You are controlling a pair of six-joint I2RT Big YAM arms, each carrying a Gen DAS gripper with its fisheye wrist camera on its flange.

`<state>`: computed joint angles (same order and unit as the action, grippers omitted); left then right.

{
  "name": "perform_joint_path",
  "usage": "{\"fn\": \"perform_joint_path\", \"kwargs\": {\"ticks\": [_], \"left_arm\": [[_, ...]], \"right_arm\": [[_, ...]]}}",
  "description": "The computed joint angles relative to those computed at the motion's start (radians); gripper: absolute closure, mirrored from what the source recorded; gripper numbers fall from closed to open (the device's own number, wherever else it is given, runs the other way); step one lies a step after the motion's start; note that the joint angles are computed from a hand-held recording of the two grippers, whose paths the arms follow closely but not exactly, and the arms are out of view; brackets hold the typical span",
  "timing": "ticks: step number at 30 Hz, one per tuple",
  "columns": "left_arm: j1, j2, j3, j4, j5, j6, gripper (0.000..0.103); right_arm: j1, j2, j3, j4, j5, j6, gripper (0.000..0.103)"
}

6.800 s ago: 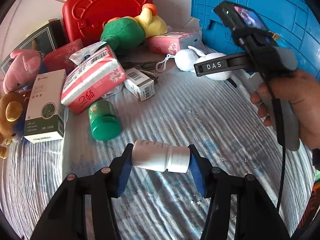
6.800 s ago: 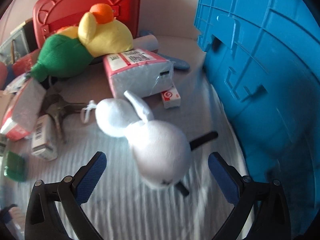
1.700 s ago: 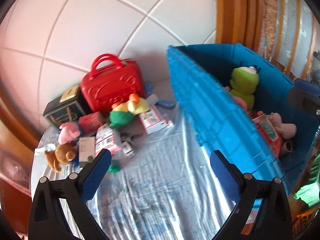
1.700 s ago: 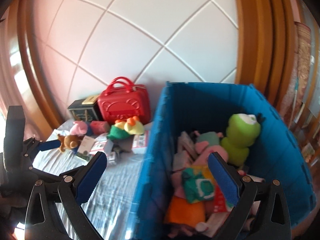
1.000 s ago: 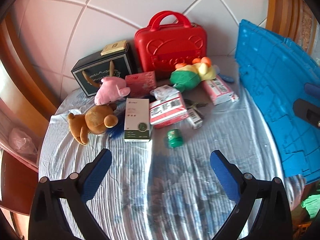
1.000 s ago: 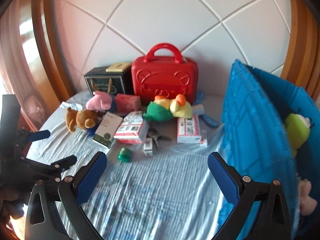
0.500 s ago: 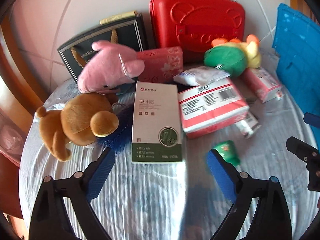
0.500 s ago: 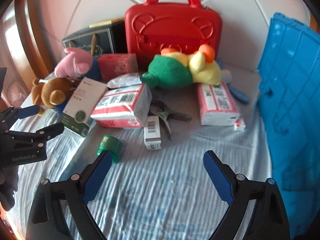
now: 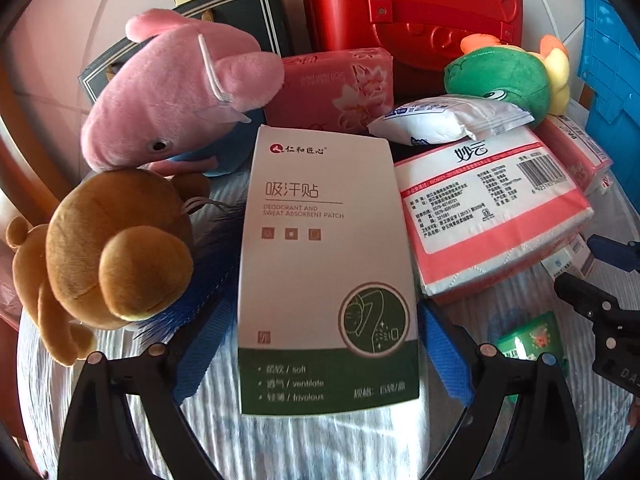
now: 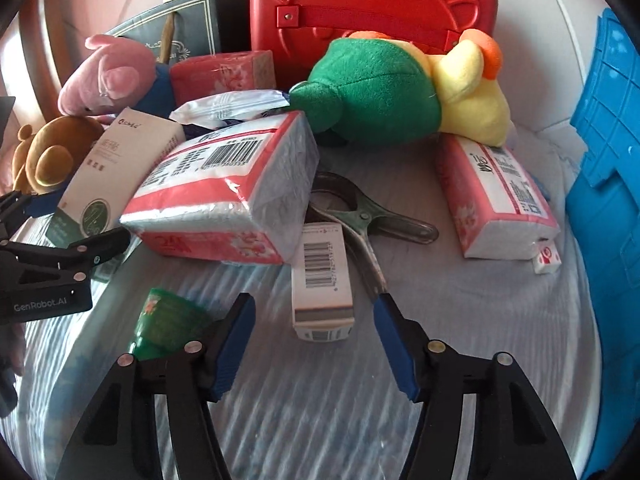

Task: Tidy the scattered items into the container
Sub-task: 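Grasp the white-and-green patch box with the left tool while the right grasps the small barcode box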

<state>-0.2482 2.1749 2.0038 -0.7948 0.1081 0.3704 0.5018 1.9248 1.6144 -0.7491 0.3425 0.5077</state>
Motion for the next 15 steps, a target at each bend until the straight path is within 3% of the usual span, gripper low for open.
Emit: {"fn": "perform_joint_path", "kwargs": {"ticks": [7,8,15], "left_arm": [[-0.005,0.022,0.029,-0.011,0.0,-0.008,0.026],[-0.005,0.017,0.022,-0.003,0.003,-0.011,0.027],[-0.003,-0.039,-0.052,0.042,0.008,-0.016,0.028]], "right_arm": [[-0.024,0.057,0.063,-0.022,-0.043,-0.001,0.063],[-0.027,0.058,0.064,-0.028,-0.048,0.009,0.073],[-0.021,0.028,0.03,-0.02,-0.06,0.003,0.074]]}}
